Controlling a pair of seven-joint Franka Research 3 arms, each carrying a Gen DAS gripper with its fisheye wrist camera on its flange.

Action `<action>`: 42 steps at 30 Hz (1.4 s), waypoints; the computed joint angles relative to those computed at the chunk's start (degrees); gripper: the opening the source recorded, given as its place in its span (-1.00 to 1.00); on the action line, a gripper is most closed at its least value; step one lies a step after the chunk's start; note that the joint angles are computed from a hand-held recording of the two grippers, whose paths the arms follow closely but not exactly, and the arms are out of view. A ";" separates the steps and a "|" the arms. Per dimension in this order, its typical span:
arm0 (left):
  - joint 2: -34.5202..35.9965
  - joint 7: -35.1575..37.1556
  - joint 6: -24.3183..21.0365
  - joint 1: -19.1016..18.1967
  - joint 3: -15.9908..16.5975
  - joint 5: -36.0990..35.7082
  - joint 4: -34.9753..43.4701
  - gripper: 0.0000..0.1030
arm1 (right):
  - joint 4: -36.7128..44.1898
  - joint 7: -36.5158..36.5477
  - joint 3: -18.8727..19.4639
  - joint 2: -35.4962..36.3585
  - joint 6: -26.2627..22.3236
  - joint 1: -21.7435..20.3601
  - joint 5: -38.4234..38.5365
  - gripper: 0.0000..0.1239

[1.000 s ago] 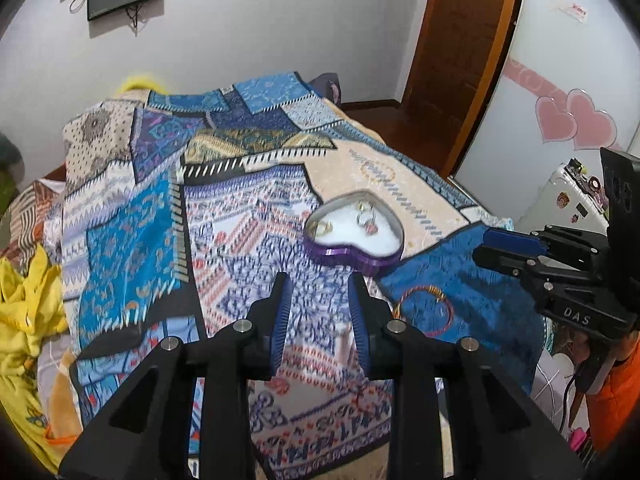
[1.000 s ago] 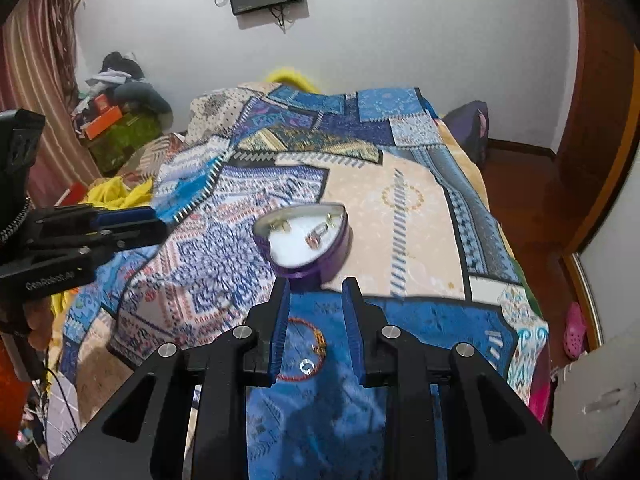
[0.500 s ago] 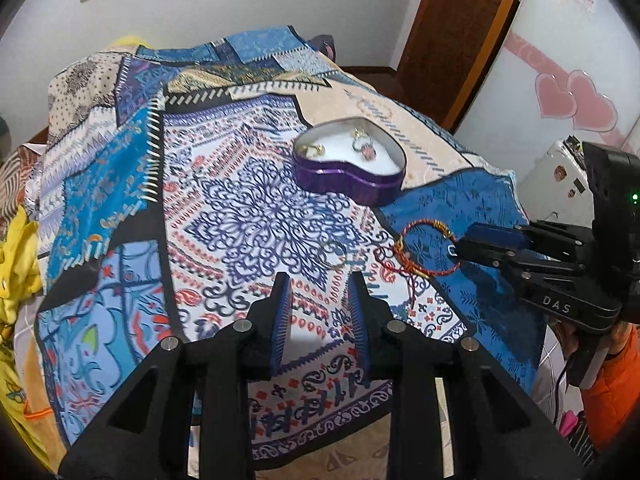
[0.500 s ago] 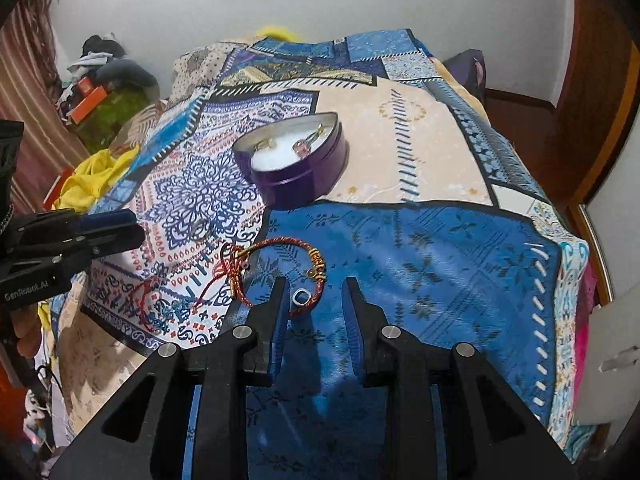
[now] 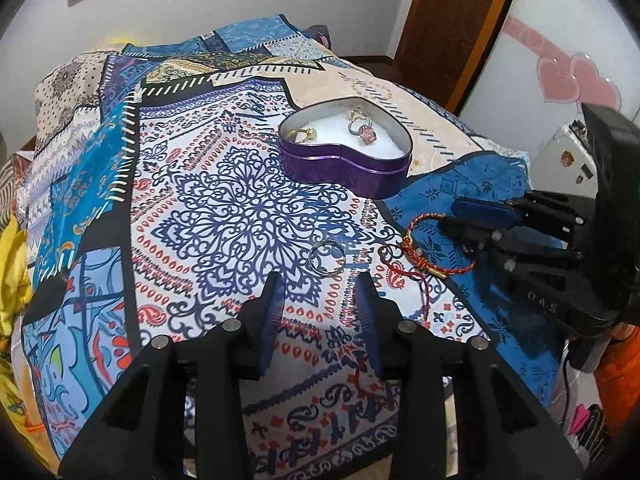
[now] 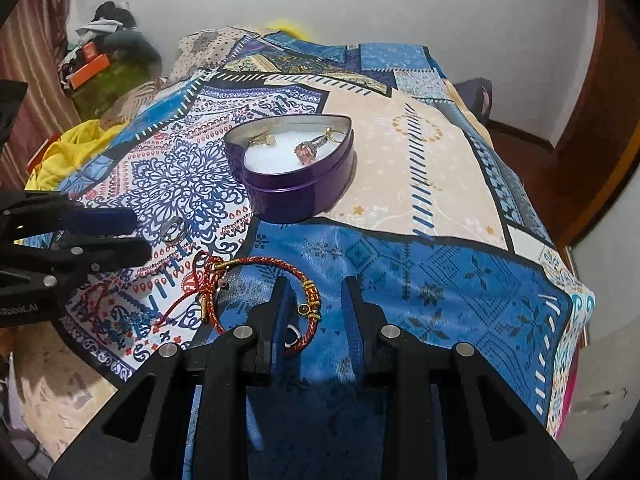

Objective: Organize jewelry

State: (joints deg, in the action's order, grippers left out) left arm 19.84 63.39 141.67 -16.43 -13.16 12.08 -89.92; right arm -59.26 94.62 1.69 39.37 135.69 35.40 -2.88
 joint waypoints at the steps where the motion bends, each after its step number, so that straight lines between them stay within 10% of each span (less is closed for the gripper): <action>1: 0.32 0.17 -0.15 -0.06 0.02 0.15 0.37 -0.28 | -0.16 -0.25 -0.36 0.00 0.32 0.23 -0.68 -0.84; 42: -1.13 -4.45 3.99 -0.79 1.74 5.77 1.51 -0.60 | 5.06 1.32 -0.13 0.19 10.83 -0.52 2.11 -0.85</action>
State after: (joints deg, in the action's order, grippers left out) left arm 18.70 58.94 145.65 -17.22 -11.42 17.85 -88.40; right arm -54.20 95.94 1.56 39.56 146.52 34.87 -0.76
